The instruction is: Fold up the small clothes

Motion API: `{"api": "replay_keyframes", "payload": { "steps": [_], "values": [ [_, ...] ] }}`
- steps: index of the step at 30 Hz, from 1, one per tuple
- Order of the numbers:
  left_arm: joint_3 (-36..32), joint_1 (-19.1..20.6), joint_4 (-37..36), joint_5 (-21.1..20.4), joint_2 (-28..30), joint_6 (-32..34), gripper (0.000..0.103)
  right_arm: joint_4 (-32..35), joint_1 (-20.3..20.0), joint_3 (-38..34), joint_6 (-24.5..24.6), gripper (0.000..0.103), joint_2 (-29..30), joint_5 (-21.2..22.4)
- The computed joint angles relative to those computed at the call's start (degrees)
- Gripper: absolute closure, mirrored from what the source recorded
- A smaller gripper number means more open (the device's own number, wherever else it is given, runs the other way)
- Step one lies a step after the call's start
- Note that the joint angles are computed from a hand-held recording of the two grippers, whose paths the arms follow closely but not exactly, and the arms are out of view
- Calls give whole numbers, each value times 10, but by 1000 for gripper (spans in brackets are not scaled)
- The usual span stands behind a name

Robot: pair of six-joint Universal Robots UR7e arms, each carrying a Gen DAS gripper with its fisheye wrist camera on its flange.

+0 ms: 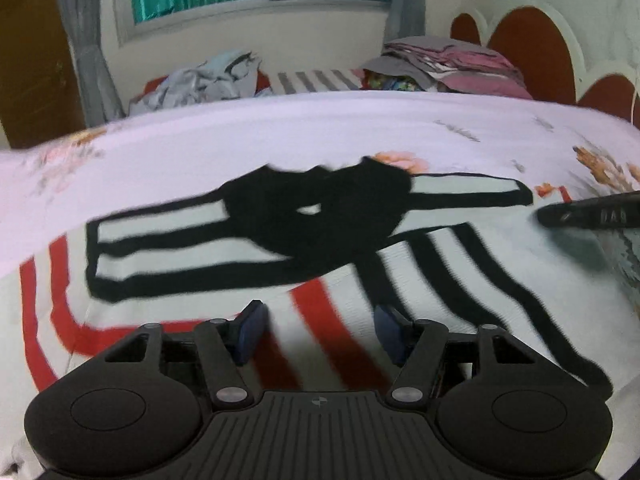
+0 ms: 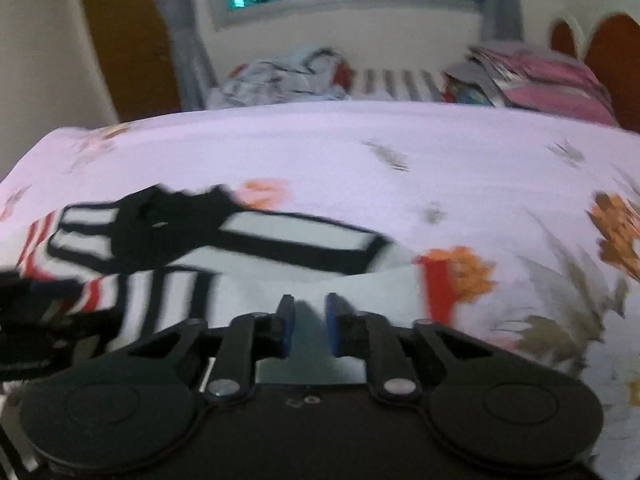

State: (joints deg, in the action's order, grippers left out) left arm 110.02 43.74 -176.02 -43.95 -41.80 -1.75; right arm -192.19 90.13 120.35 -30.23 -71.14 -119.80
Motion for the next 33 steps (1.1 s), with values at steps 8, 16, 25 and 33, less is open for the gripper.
{"api": "replay_keyframes", "payload": {
  "steps": [8,16,25,33],
  "values": [
    [1,7,-2,6,-3,8,42,27,-24,-24,28,103,-7,-11],
    [39,-24,0,-2,-36,8,42,81,4,33,61,87,-70,0],
    [89,-40,-13,24,-58,-27,42,-2,49,142,54,84,-107,-54],
    [133,-41,-72,57,-82,2,42,-39,77,176,85,84,-103,-74]
  ]
}}
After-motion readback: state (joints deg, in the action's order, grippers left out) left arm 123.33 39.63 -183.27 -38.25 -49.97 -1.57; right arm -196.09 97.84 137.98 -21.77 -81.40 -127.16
